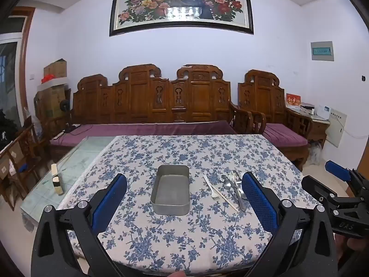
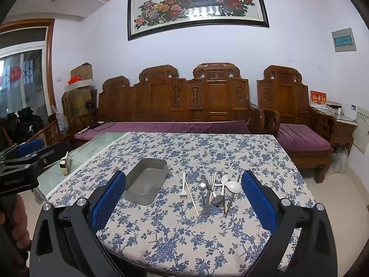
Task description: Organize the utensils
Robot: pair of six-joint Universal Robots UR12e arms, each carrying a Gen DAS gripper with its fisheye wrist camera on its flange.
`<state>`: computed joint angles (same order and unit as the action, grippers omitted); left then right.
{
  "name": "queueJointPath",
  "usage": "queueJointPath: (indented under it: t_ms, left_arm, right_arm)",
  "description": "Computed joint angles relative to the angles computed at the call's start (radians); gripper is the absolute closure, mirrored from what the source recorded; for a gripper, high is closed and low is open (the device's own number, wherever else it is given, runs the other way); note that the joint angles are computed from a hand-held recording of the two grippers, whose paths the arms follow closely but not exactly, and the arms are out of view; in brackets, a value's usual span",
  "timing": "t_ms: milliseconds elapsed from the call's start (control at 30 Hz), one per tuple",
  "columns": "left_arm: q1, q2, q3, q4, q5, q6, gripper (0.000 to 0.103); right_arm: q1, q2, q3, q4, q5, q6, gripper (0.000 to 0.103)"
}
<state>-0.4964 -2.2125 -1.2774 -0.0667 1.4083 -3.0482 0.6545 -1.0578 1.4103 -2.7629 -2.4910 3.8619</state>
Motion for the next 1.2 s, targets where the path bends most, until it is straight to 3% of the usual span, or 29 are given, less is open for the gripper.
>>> queueJointPath:
  t_ms: [1200]
  left_arm:
    - [0.003, 0.009, -0.012, 0.007, -0.029, -0.009, 0.006]
  right_arm:
    - [0.003, 0.009, -0.009, -0.009, 0.001, 0.002, 0.002]
